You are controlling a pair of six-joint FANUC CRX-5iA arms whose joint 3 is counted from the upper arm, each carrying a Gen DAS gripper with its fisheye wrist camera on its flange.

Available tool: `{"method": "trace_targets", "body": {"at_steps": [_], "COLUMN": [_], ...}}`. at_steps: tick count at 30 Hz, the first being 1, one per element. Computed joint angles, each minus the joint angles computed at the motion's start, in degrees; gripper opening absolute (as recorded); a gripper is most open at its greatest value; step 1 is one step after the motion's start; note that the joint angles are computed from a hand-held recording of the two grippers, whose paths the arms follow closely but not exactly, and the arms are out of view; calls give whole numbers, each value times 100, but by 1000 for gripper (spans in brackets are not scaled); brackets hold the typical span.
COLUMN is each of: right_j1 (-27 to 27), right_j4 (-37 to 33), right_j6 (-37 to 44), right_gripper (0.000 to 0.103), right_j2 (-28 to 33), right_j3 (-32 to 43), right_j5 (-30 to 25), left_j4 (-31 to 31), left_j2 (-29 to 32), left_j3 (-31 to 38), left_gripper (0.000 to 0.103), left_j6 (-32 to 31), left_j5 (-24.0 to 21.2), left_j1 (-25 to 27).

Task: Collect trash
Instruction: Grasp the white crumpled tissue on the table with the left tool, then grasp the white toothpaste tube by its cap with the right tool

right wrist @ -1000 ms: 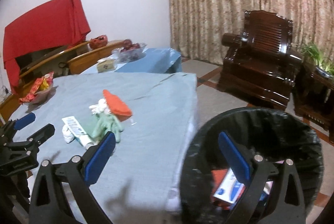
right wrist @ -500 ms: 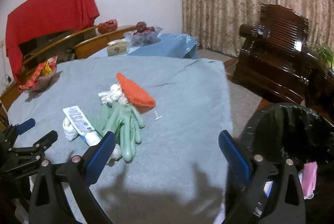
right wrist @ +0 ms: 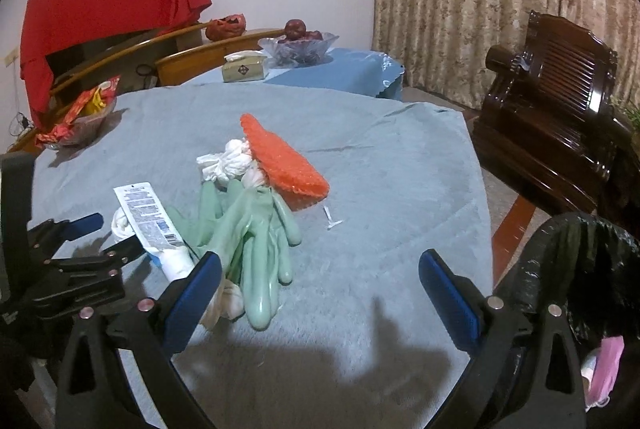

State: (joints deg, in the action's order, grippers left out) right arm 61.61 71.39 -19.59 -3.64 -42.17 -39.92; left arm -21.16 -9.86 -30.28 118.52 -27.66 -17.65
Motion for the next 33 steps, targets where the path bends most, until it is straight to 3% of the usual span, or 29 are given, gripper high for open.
{"method": "trace_targets", "body": {"at_steps": [2,5,7,9,16,26,33], "right_j1": [-74,-140,-159,-153,-99,-15,20], "right_j4": [42,139,197,236,323,396,22], "right_j6": [-14,-24,-29,-45,-21,269,768], "right_gripper": [97,97,97,97,94,69,56], "right_j2": [-8,-5,-2,8,40,324,662], "right_j3": [-10,-14,-6,9,85,336,607], "right_j5": [128,286,354,404,551,1286,1607], "left_j4": [494,1109,1082,1225,334,-36,-378], "left_j2": [88,83,32,-35,-450,-1298,-1366], "left_j3": [-62,-250,-289,-384,-339,-631,-607], "left_gripper": [71,49,39,35,33,33,33], "left_j6": [-520,-1159,-1116,-1206,-313,263,621], "left_j5": [84,264,294,367,-86,-636,-801], "left_j1": [158,338,350,405,232,193,49]}}
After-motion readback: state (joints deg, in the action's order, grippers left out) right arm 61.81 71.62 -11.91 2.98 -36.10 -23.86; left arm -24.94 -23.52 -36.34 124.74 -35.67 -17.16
